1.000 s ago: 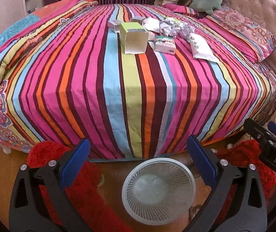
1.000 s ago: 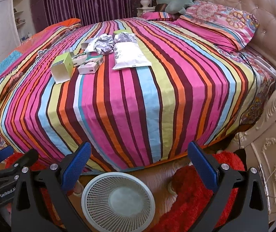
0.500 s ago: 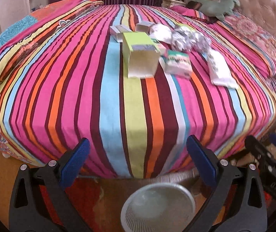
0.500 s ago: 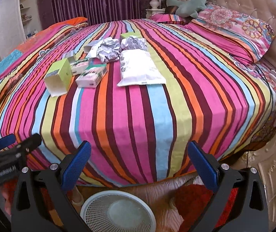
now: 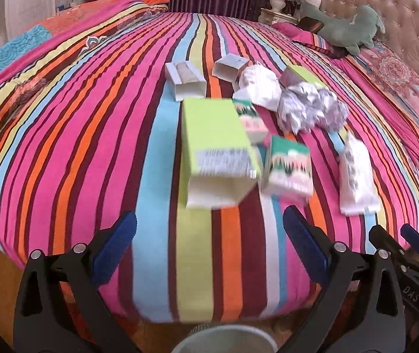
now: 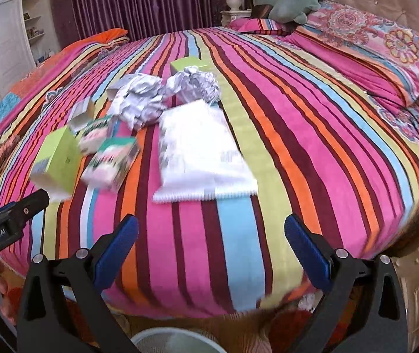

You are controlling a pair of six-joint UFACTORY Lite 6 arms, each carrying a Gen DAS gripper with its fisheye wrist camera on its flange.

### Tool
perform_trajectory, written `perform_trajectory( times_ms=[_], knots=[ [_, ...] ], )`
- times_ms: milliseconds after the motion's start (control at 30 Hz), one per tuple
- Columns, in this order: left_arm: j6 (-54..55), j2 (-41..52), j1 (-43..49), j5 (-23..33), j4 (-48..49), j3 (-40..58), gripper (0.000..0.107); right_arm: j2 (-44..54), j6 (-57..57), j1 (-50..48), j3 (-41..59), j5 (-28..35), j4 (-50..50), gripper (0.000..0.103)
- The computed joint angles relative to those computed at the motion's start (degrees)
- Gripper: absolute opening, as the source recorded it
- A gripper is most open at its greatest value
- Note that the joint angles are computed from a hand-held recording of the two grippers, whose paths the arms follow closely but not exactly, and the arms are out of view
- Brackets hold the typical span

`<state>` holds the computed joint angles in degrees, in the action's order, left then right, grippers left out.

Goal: Collect trash
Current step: 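Grasp the lime-green box with the left tool while the right tool grasps the white plastic bag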

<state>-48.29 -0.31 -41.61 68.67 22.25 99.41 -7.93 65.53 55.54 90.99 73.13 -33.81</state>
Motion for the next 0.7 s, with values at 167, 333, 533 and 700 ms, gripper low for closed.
perform_trajectory(
  times_ms=[167,333,533,700],
  knots=[
    [2.2,8.0,4.2,-0.9,-2.8,8.1,0.097,5.9,-11.4,-9.6,6.3,-7.0,7.7,0.095],
    [3.1,13.3,7.3,-1.6,-4.5,12.8,0.097,11.8,-19.6,-14.4,11.5,-8.2,11.7,0.095],
    [5.0,18.9,10.8,-0.2,-6.3,17.4,0.097,15.4,-23.2,-18.5,13.9,-8.2,13.7,0.095],
    [7.4,20.3,12.6,0.1,-8.1,17.9,0.064,18.5,-26.0,-19.5,16.8,-7.3,15.6,0.091]
  ],
)
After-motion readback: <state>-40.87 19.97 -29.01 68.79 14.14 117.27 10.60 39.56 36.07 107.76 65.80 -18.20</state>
